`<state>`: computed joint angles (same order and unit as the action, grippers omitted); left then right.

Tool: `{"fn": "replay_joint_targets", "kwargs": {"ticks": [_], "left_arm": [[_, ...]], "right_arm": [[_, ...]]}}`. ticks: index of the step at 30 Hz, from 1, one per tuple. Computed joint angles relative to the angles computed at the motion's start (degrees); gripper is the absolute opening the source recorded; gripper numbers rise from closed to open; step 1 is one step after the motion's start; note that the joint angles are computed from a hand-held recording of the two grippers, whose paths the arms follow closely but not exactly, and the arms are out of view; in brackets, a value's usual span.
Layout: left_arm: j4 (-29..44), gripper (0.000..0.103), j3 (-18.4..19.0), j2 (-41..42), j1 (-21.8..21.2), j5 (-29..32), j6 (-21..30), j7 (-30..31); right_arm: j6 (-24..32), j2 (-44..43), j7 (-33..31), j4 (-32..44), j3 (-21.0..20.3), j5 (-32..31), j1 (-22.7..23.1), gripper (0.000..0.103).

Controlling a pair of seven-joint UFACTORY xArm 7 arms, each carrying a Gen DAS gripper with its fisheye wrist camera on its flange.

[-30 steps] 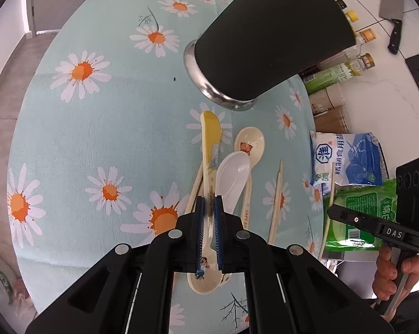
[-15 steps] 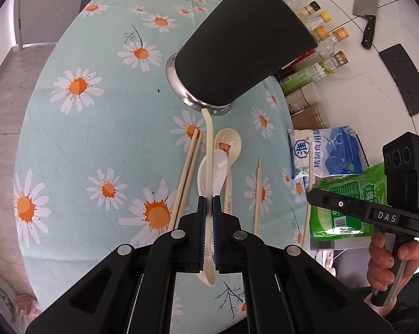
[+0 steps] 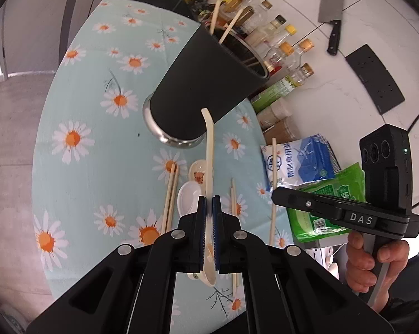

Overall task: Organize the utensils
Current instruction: 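Lift the chopstick with the right gripper and carry it over the black holder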

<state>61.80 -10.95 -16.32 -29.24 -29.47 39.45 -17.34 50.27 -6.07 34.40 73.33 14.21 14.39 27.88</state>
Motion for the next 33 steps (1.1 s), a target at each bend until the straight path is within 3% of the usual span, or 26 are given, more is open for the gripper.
{"fn": "replay_joint_targets", "kwargs": {"ticks": [11, 33], "left_arm": [[7.2, 0.003, 0.5, 2.2, 1.0, 2.4, 0.6, 4.5], [27.4, 0.003, -1.0, 15.7, 4.2, 10.4, -2.4, 9.6]], "right_arm": [[-8.6, 1.7, 0.7, 2.6, -0.1, -3.7, -0.5, 0.006], [-21.8, 7.9, 7.1, 13.4, -1.9, -24.1, -1.9, 0.006]]}}
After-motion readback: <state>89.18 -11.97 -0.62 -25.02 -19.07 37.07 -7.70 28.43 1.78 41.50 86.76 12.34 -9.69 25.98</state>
